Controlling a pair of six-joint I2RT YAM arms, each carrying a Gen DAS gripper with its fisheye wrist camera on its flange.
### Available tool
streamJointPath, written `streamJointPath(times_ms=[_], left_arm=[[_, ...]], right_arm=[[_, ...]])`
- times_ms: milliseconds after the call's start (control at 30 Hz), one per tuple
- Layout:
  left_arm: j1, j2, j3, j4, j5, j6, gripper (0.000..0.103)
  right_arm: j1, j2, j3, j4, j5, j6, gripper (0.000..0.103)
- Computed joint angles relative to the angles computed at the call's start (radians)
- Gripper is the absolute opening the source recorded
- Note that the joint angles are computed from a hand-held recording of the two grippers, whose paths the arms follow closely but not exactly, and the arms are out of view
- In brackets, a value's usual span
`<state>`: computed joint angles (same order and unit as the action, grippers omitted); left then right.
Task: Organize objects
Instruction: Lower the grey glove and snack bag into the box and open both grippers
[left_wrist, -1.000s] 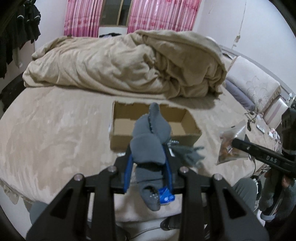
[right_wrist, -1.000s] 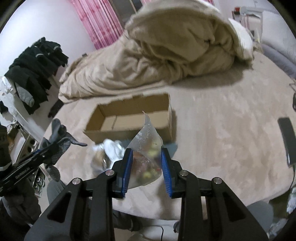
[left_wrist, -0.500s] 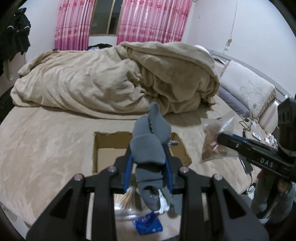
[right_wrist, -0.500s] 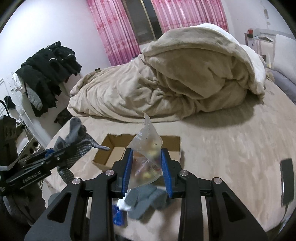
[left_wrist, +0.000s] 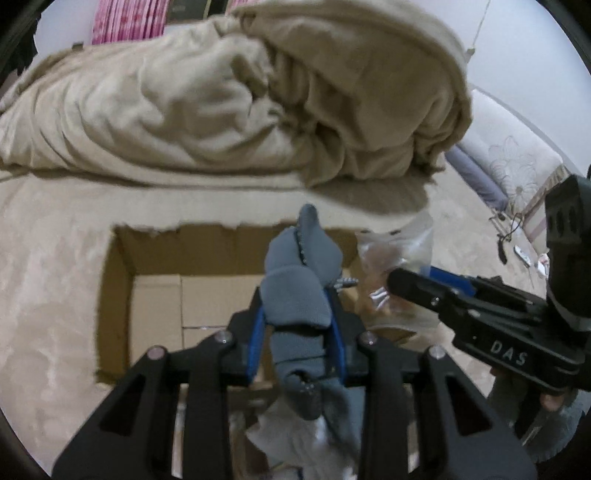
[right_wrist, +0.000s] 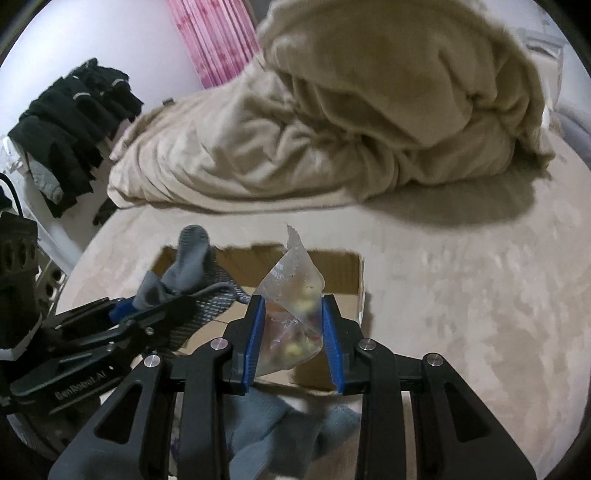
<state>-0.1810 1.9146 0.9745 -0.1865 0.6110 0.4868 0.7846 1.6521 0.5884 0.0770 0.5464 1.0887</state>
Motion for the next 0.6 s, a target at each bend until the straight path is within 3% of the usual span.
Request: streamJointPath(times_ms=[167,200,300,433,600], left_arm=[[-0.028,0.085,0.044,-0.018,-0.045,-0.004,0.044],[-0.03,0.086,0.043,-0.019,-0.053,-0.004,0.054],[-0.006,0.052,0.022,-0.015,-0.043,-0.02,0.072],[0.042,-0.019,-0.011,-0.028,-0.024,0.003,0.076],[0.12,-0.138,-0.062,-0.068,0.003,0.062,0.08]], right_arm=[[-0.027,0.081,0.016,0.031,-0.043,0.013,0.034],[-0.027,0.088,0.019,0.034,-0.045,0.013,0.035],[-0.013,0.089,0.042,-0.022,-0.021,0.045,0.048],[0.031,0.028,0.039,-0.092,0.033,0.092,0.063],[0.113,-0.044,0.068,-0.227,0.119,0.151,0.073]])
